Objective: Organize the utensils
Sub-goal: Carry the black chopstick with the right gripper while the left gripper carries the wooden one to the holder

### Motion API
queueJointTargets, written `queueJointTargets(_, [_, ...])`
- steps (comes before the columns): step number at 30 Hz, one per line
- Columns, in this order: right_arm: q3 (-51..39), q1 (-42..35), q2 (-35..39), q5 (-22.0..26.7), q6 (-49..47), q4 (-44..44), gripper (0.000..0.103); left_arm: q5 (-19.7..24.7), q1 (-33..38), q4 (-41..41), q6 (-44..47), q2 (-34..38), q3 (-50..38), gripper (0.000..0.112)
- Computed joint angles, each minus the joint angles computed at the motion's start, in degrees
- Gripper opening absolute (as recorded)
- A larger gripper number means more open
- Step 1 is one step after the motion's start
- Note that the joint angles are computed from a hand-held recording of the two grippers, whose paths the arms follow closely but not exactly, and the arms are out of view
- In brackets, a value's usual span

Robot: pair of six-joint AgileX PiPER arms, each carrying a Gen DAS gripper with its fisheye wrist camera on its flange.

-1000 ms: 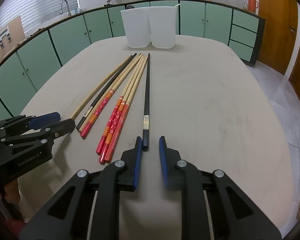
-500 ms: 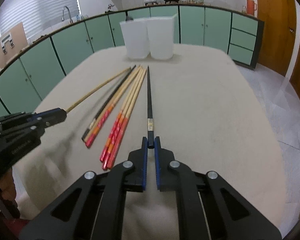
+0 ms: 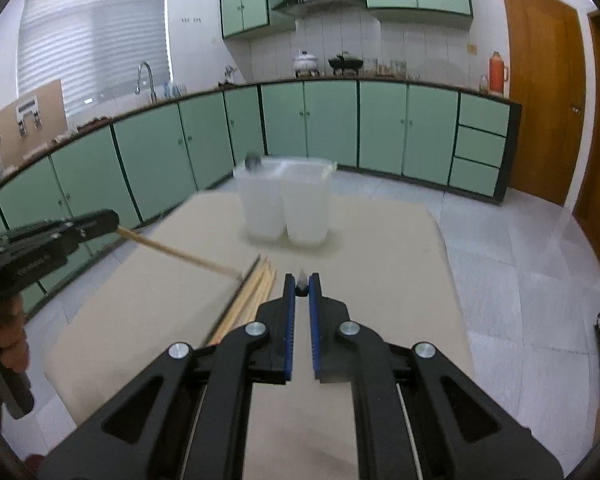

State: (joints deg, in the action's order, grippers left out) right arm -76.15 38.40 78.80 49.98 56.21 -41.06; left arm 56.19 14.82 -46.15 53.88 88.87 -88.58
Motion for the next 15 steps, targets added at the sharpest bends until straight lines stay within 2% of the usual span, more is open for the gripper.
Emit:
queueJointTargets(3, [-5.5, -6.0, 1.0, -2.2, -9.7, 8.0, 0.006, 1.7, -0.8, 0.1, -2.5, 3.1, -6.4, 0.006])
queueJointTargets(6, [-11.8, -11.1, 3.6, -2.3, -19.3, 16.6, 0.006, 2.9, -1.6, 0.7, -5.1, 6.2, -12.2, 0.006])
queueJointTargets(10, [-21.9, -17.0, 9.0, 1.6, -30.3, 27.5, 0.006, 5.9, -1.8, 1.3, -8.9, 10.7, -20.4, 0.006])
queueJointTargets(15, [-33.6, -21.0, 13.9, 6.8, -37.3, 35.3, 0.006, 8.2, -1.3, 0.3, -10.8, 13.5, -27.4, 0.006])
